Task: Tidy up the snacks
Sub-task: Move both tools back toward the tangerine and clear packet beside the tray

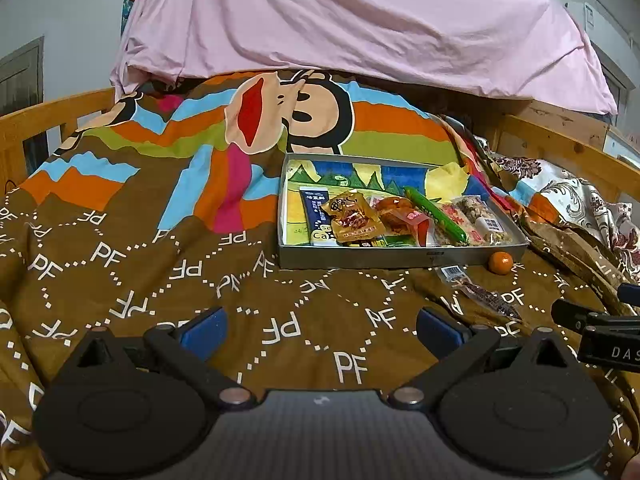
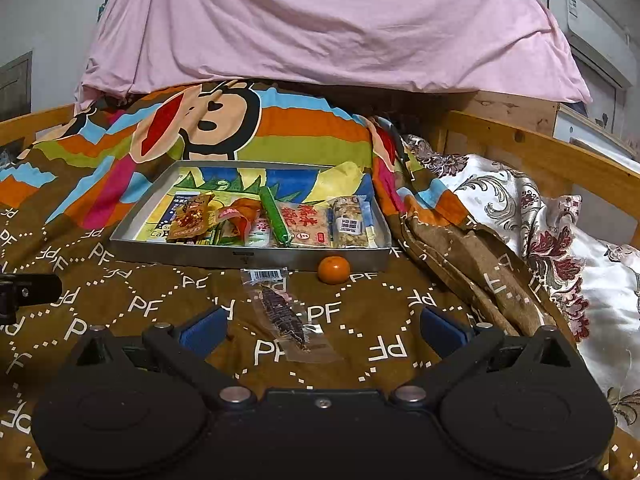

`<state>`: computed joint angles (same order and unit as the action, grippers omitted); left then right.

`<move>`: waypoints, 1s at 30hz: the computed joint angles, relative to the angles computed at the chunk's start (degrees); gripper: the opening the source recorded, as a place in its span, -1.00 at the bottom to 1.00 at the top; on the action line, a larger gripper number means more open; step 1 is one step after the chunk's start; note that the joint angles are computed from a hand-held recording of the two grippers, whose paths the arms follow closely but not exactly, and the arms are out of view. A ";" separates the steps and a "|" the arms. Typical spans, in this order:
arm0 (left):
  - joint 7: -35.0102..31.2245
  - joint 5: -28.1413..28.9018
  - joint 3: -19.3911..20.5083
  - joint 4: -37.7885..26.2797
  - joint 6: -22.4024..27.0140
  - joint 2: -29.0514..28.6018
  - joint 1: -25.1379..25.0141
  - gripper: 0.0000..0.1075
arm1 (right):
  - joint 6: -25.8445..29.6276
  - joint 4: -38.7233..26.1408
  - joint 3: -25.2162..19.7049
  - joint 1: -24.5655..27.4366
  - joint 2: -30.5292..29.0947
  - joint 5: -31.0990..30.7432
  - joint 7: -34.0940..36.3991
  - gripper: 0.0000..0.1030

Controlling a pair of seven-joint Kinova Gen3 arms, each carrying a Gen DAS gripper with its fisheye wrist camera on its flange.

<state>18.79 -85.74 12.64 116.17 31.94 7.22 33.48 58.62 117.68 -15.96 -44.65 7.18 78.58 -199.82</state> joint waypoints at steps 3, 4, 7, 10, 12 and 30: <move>-1.50 1.23 0.17 -0.35 0.36 0.00 0.18 0.91 | -0.96 -0.26 0.17 0.43 -0.14 -0.41 1.20 0.99; -1.66 1.38 0.17 -0.35 0.46 -0.01 0.28 0.91 | -1.11 -0.36 0.14 0.46 -0.11 -0.58 1.57 0.99; -4.49 3.82 -0.07 -0.91 -0.98 -0.17 -0.24 0.91 | -1.78 -0.46 0.22 0.60 -0.15 -0.64 2.31 0.99; -6.75 6.12 -0.40 -1.67 -1.51 -0.03 -0.22 0.91 | -2.18 -0.43 0.26 0.70 -0.20 -0.60 2.33 0.99; -7.54 6.87 -0.59 -2.17 -0.88 0.24 0.23 0.91 | -2.60 -0.41 0.32 0.87 -0.32 -0.73 2.37 0.99; 0.06 2.72 -0.70 -6.48 9.45 3.23 4.98 0.91 | -4.25 -0.31 0.58 2.18 -1.62 -0.20 -0.15 0.99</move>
<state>18.85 -83.02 11.94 109.69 41.38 10.45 38.46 54.37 117.37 -15.38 -42.48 5.56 78.38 -199.97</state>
